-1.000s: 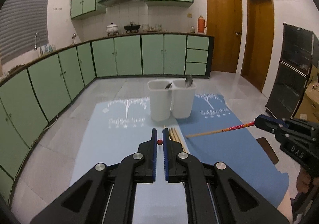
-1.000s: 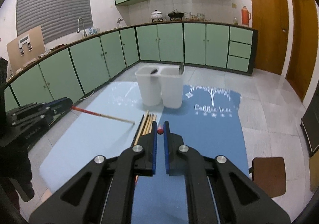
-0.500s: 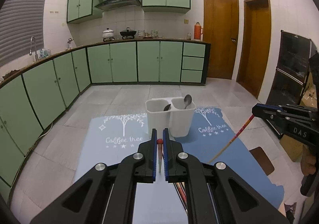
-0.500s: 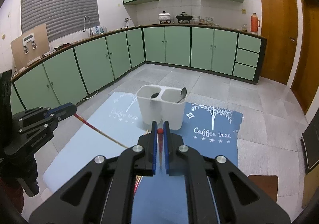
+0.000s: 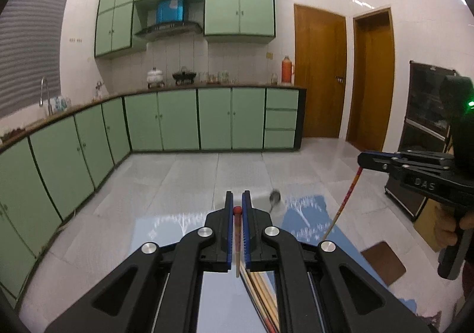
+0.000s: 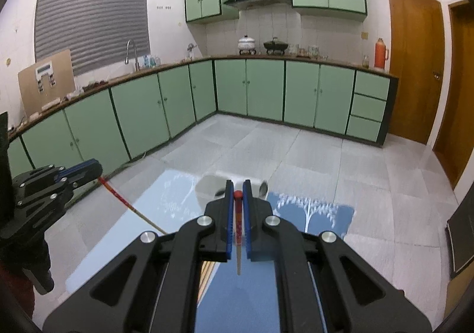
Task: Organize utensils
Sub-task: 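Lift both chopsticks and carry them over the white holder, then open both tools to drop the chopsticks into the holder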
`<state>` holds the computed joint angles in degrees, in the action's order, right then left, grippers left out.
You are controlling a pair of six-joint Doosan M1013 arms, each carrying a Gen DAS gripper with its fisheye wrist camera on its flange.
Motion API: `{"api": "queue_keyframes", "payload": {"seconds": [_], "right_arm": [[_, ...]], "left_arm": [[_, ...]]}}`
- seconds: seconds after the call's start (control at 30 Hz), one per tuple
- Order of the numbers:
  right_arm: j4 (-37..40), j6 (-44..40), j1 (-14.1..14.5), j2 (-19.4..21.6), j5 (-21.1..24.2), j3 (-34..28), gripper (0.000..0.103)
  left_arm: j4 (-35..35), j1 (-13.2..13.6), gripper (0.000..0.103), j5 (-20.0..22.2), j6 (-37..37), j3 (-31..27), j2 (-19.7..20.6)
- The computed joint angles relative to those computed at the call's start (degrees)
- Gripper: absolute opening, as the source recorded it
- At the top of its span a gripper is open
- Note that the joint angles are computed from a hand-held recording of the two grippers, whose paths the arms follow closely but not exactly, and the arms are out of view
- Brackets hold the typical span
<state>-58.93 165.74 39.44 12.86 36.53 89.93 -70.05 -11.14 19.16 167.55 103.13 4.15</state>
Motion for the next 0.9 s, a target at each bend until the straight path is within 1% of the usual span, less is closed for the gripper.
{"api": "queue_keyframes", "payload": {"seconds": [0.13,0.2,0.33,0.47,0.53,0.6,0.7,0.77,0.8,0.9], "right_arm": [[-2.9,1.7,-1.1,0.5,0.0,-2.1,0.005],[-3.9,2.6,-1.9,0.9,-0.5,-3.1,0.005],[-7.0,4.5,-3.3,2.5,-0.7,-5.7,0.005],[-7.9,4.9,-5.0,4.3,-2.8,-7.4,0.005],[-8.0,4.1,-5.5,5.5,-2.7,-8.4,0.005],[-7.3,3.2,-6.0,6.5,-3.1,-9.0,0.005],[-3.6,0.7,-7.0,8.1,-4.1,-9.7,0.005],[-1.3,-0.8,-7.4,8.8,-4.4,-9.9,0.005],[-0.2,-1.5,-7.5,9.3,-4.5,-10.2,0.005],[4.3,-4.7,-8.1,10.0,-5.7,-10.1,0.005]], "left_arm": [[-6.6,-0.7,0.005,-1.5,6.5,-2.1,0.5],[-9.4,-1.0,0.005,-1.7,8.6,-3.6,1.3],[-13.6,-2.0,0.005,-3.1,11.5,-6.4,3.5],[-15.9,-2.9,0.005,-4.8,12.6,-9.3,6.6],[-15.2,-3.2,0.005,-5.7,11.6,-10.4,8.1],[-15.7,-3.6,0.005,-6.8,12.4,-11.5,9.9],[-12.1,-3.9,0.005,-7.1,8.7,-12.5,11.7],[-8.5,-4.0,0.005,-6.9,4.9,-13.4,13.0],[-5.5,-4.1,0.005,-6.6,1.8,-13.8,13.6],[0.5,-4.1,0.006,-5.6,-4.3,-14.2,14.5]]}}
